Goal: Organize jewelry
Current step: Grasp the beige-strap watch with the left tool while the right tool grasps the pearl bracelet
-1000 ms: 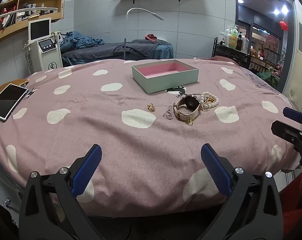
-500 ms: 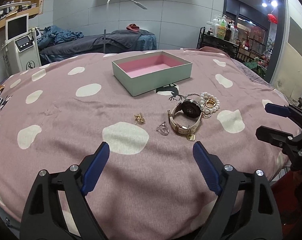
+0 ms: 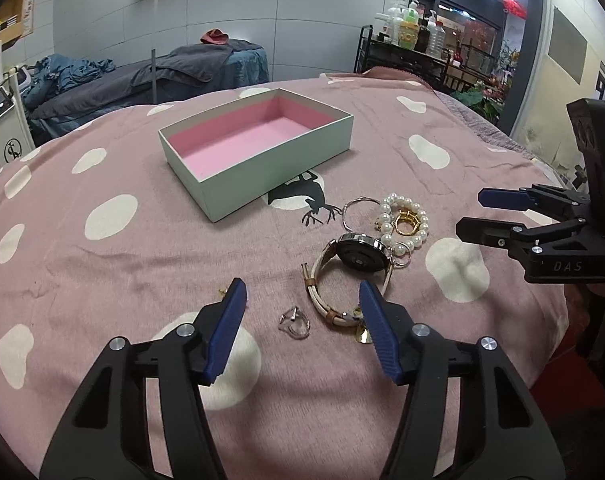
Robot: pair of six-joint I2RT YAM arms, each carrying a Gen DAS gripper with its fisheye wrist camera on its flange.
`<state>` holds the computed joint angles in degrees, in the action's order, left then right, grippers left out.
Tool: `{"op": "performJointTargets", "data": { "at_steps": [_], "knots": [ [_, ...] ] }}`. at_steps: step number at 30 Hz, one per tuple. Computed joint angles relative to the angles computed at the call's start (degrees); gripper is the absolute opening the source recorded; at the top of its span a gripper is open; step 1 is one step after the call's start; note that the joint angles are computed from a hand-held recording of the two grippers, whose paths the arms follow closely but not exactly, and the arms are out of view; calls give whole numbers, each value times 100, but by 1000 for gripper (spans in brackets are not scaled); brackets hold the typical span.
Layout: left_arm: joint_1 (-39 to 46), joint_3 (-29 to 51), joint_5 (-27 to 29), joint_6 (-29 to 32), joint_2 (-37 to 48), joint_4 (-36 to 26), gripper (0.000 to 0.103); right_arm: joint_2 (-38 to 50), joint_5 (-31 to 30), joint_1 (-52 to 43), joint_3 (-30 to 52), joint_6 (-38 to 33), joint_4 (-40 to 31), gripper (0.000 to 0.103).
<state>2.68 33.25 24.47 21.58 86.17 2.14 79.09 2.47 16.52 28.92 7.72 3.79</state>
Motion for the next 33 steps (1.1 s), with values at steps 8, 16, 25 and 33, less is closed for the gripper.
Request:
{"op": "performJointTargets", "data": {
  "at_steps": [8, 16, 25, 33],
  "knots": [
    [-439, 1065, -500, 386, 1077, -622, 43, 836, -159, -179, 686, -154, -209, 49],
    [-716, 1368, -763, 684, 1456, -832, 29, 1485, -117, -169, 1284, -290, -425, 30],
    [-941, 1561, -893, 669, 1631, -828, 17, 1971, -299, -160, 1785, -551, -627, 20],
    [-773, 1439, -564, 535, 1460, -689, 10, 1846, -799, -270, 1719, -661, -608, 8]
  ]
}}
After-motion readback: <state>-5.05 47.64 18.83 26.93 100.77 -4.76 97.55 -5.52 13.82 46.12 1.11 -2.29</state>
